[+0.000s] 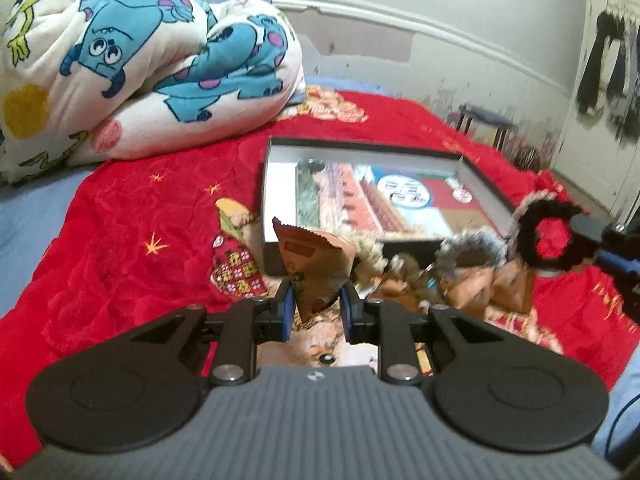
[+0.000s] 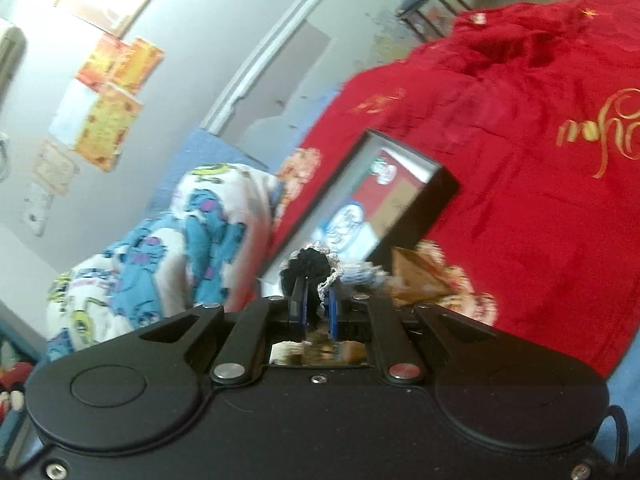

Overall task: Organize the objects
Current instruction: 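Lift both held items and carry them over the open black box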

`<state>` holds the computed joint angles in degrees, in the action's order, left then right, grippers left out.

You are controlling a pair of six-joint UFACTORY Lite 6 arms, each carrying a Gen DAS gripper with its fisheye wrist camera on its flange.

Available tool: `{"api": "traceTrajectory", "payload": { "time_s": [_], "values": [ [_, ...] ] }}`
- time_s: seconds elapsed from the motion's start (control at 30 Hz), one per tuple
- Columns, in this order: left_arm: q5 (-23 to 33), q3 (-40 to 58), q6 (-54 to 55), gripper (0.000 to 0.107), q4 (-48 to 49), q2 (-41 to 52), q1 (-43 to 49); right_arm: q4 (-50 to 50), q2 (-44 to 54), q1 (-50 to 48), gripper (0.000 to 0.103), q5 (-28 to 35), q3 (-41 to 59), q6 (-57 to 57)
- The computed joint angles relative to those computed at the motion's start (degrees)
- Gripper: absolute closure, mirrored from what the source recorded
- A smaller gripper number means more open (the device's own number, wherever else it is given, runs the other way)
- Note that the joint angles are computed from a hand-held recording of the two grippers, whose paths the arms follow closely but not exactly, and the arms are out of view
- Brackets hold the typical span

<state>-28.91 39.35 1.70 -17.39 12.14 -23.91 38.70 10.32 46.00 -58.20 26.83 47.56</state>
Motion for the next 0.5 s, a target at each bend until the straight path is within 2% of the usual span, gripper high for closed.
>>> {"api": "traceTrajectory", "payload": {
  "time_s": [0.37,0.5],
  "values": [
    [-2.6,-2.4,-8.9,0.08,8.8,-4.0,2.2,-2.2,-1.4,-0.3,0.093,1.1,2.0,-3.7],
    [-2.7,-3.0,-7.2,0.08,8.4,-6.0,1.9,0.5,-2.8,-2.1,0.093,7.9,7.6,-14.3]
  ]
}}
